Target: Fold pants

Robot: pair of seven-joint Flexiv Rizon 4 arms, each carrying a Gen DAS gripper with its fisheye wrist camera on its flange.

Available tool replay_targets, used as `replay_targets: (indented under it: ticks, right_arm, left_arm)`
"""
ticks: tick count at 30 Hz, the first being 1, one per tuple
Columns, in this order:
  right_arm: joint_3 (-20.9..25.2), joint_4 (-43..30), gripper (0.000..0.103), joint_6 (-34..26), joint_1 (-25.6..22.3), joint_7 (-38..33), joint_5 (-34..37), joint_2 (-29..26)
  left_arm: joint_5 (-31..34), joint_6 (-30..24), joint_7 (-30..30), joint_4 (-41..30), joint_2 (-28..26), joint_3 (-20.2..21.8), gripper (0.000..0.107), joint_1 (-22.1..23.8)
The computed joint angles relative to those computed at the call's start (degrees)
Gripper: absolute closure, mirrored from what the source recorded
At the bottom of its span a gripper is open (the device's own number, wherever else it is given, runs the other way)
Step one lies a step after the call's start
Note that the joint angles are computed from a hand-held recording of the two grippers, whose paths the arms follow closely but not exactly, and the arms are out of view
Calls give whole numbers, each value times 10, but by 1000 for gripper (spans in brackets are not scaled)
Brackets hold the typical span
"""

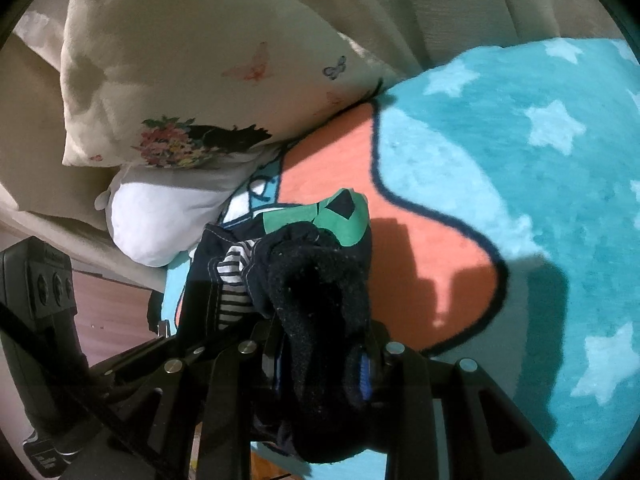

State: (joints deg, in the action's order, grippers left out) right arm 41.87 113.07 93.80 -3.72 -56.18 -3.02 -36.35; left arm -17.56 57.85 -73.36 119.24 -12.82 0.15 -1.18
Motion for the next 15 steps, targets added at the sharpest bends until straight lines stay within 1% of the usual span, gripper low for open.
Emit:
replay_targets:
  ticks: [4, 8, 11, 15]
  right_arm:
    - [9, -16, 74, -15, -9, -6, -4, -10]
    - [24, -44, 74, -29, -12, -30, -4, -21]
    - [30, -63, 74, -37, -8, -45, 5, -32]
    - [28, -86, 74, -54, 5, -58, 23, -44]
  left_arm:
    - [5, 0, -1, -10, -8, -1, 85, 0]
    - [7, 7, 1, -18, -11, 2, 85, 5]
    - [6, 6, 3, -24, -12, 6, 85, 12]
    - [-5, -6, 5, -33, -21, 7, 84, 23]
